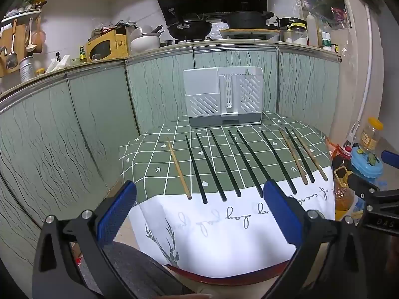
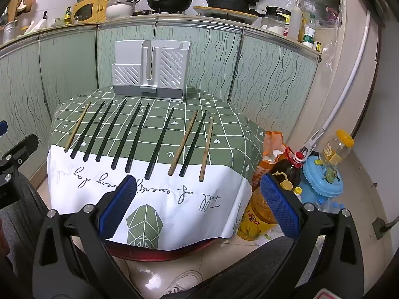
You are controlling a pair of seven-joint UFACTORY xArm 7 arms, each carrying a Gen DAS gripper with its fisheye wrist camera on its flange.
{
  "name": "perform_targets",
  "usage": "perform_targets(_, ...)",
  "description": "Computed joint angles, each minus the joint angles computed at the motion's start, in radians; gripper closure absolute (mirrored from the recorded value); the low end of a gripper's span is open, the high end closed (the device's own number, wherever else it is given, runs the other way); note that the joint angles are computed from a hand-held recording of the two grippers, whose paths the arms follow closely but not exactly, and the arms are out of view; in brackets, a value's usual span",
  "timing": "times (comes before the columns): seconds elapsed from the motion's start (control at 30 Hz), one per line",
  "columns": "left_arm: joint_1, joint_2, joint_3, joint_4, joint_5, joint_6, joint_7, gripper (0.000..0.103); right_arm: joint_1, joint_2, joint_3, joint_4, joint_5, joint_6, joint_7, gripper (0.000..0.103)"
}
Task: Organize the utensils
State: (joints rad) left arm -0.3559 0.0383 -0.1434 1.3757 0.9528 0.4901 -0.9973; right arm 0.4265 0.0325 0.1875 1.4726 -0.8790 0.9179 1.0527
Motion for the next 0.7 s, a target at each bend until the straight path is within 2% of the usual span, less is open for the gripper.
perform_targets(0.37, 0.001, -0.003, -0.001, -0.005, -0.016, -0.001, 0.012, 0.005, 0.0, 0.004, -0.002, -0.007, -0.004, -0.012, 0.01, 0.008)
perform_targets(0.5, 0.009, -0.012, 0.001, -0.024, -0.043, -0.031, 0.019, 0.005, 0.005, 0.004, 0.001, -0.005, -0.012, 0.0, 0.018, 0.008)
perform_targets(0.7, 0.008, -0.007, -0.003, -0.017, -0.05, -0.016, 0.039, 0.005, 0.001, -0.005, 0.0, -0.004, -0.001, 0.0, 0.01, 0.008)
